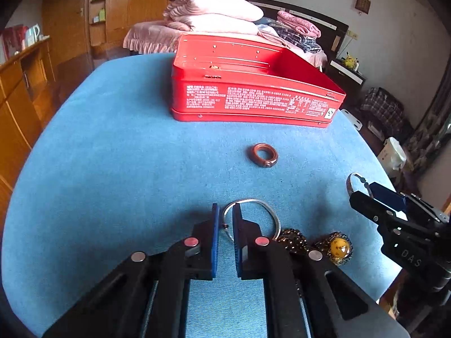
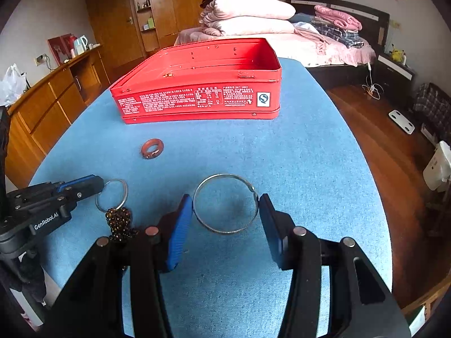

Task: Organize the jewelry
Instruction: 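Close the right tool on the silver hoop bangle while the left tool holds its bangle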

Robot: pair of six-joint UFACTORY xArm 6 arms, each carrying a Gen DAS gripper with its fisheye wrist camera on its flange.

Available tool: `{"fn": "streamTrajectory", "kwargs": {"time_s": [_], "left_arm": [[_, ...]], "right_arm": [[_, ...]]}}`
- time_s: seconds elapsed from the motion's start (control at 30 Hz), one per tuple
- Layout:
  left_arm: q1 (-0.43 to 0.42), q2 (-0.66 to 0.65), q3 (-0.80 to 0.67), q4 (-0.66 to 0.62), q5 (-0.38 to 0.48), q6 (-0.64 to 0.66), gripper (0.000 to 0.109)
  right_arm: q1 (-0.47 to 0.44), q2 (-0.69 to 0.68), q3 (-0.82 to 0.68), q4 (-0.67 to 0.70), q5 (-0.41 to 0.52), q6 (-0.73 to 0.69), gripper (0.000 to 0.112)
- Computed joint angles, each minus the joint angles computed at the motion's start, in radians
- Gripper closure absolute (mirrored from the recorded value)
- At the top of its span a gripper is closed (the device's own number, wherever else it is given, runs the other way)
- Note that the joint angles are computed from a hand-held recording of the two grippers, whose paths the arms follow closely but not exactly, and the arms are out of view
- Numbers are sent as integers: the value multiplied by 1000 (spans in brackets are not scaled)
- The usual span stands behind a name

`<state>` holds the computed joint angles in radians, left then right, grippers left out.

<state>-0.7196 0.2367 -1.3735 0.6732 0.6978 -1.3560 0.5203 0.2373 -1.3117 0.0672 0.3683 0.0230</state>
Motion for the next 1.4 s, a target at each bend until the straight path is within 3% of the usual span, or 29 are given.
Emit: {"fn": "streamTrajectory", "kwargs": {"time_s": [0.03, 0.1, 0.17, 0.23, 0.27, 0.37, 0.47, 0.57, 0.67, 0.93, 1.4], "left_arm": [[-2, -3, 2, 8, 14, -9, 97], [0, -14, 22, 8, -2, -29, 71], [-1, -22, 33, 17, -15, -44, 58], [-6, -22, 25, 34, -10, -44, 53], [-9, -14, 12, 36, -4, -37, 45], [-20, 36, -60, 10, 52, 18, 43], [-18, 74, -97, -47, 52, 66, 36], [-40, 104, -142, -31, 125, 77, 38], [-54, 100, -144, -21, 154, 65, 59], [-43, 42, -62, 17, 82, -15, 60], [-26, 6, -75, 121, 117, -76, 60]], "right_arm": [[2, 2, -2, -2, 4, 2, 65], [5, 8, -6, -4, 9, 6, 65], [6, 12, -10, -8, 16, 10, 65], [6, 13, -13, -9, 17, 10, 65], [6, 13, -14, -9, 17, 10, 65], [8, 12, -12, -3, 14, 2, 65], [7, 11, -8, 1, 14, -1, 65], [3, 10, -6, 9, 11, -4, 65], [-2, 10, -4, 16, 8, -4, 65], [0, 7, -1, 36, -3, -21, 65], [20, -4, -17, 11, -24, -13, 65]]}}
